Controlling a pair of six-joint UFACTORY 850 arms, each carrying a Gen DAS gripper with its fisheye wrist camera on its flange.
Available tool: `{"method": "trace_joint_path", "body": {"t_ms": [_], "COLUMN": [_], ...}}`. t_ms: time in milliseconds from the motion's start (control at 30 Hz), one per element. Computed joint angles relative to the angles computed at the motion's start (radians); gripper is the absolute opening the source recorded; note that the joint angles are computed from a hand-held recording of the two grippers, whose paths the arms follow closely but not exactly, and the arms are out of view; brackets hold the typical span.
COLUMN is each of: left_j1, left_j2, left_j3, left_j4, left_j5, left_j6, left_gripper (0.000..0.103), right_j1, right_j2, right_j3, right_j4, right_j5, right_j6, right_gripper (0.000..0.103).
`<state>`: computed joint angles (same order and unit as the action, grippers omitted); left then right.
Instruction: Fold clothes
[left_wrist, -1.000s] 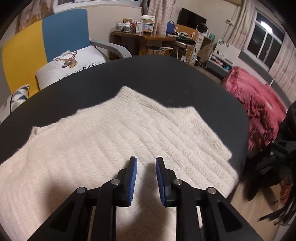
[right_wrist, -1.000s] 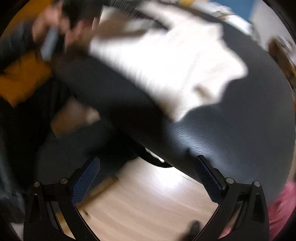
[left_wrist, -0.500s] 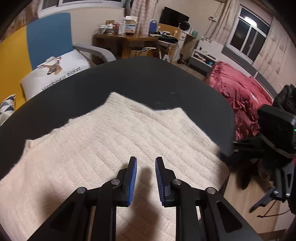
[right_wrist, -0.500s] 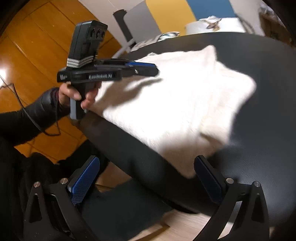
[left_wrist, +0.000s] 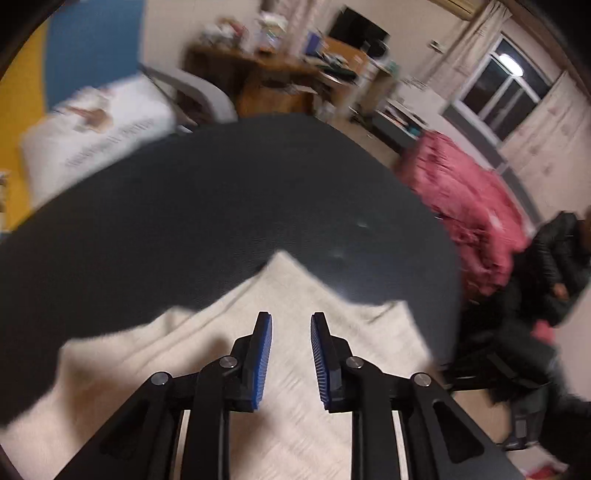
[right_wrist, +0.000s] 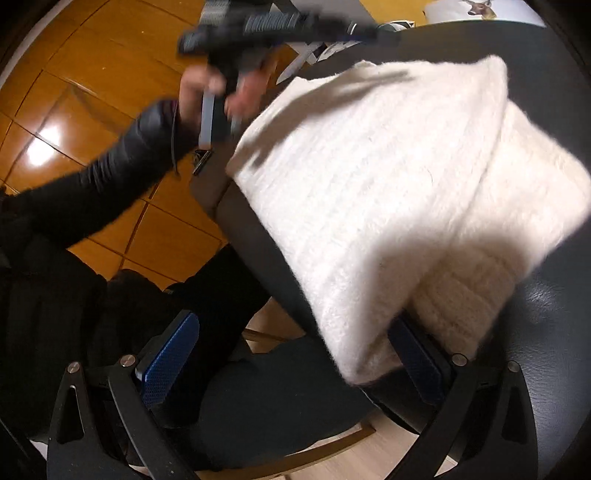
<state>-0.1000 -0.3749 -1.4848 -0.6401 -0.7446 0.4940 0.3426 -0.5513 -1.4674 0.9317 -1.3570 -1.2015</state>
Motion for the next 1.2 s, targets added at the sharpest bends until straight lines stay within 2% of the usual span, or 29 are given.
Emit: {"method": "trace_joint_path", "body": {"t_ms": [100, 167, 300, 433, 600, 667, 733, 800, 867, 967, 1033, 1067, 1200], "left_j1": [0.011, 0.020, 0.015, -0.010, -0.052, -0.069, -0.079, -0.077, -0.071, -0.049, -0.036, -0.030, -0.024], "left_j2": [-0.115, -0.217, -0.351, -0.427, -0.510, -0.474, -0.432, -0.372, -0.287, -0.109, -0.011, 0.035, 0.148], "left_j3": [-0.145, -0.270, -0.440, -0.559, -0.680, -0.628, -0.566, -0.484, -0.377, -0.174, -0.074, -0.030, 0.062], "left_j4": [0.018, 0.036, 0.054, 0.106, 0.222, 0.280, 0.313, 0.290, 0.228, -0.037, -0.182, -0.251, -0.300], "left_j5": [-0.104, -0.220, -0.356, -0.409, -0.511, -0.452, -0.380, -0.290, -0.185, -0.039, -0.017, -0.014, -0.009], "left_j6": [-0.076, -0.188, -0.265, -0.297, -0.341, -0.343, -0.343, -0.336, -0.281, -0.056, 0.080, 0.144, 0.227], "left_gripper": [0.022, 0.023, 0.023, 0.025, 0.026, 0.011, 0.005, 0.004, 0.003, 0.003, 0.003, 0.003, 0.003], "right_j1": [0.001, 0.001, -0.002, -0.022, -0.026, -0.028, -0.034, -0.032, -0.030, -0.022, -0.023, -0.026, -0.053], "right_j2": [0.013, 0.021, 0.035, 0.031, 0.034, 0.035, 0.034, 0.048, 0.062, 0.104, 0.132, 0.135, 0.121], "right_j3": [0.029, 0.045, 0.073, 0.060, 0.060, 0.063, 0.066, 0.079, 0.093, 0.140, 0.171, 0.176, 0.176], "right_j4": [0.031, 0.043, 0.047, 0.040, 0.032, 0.041, 0.054, 0.056, 0.059, 0.071, 0.093, 0.097, 0.166], "right_j5": [0.022, 0.037, 0.057, 0.049, 0.053, 0.054, 0.049, 0.074, 0.100, 0.177, 0.227, 0.226, 0.174], "right_j6": [-0.019, -0.028, -0.064, -0.086, -0.098, -0.099, -0.096, -0.098, -0.100, -0.143, -0.184, -0.191, -0.175], "right_gripper": [0.103, 0.103, 0.103, 0.103, 0.103, 0.103, 0.103, 0.103, 0.103, 0.103, 0.103, 0.103, 0.103]}}
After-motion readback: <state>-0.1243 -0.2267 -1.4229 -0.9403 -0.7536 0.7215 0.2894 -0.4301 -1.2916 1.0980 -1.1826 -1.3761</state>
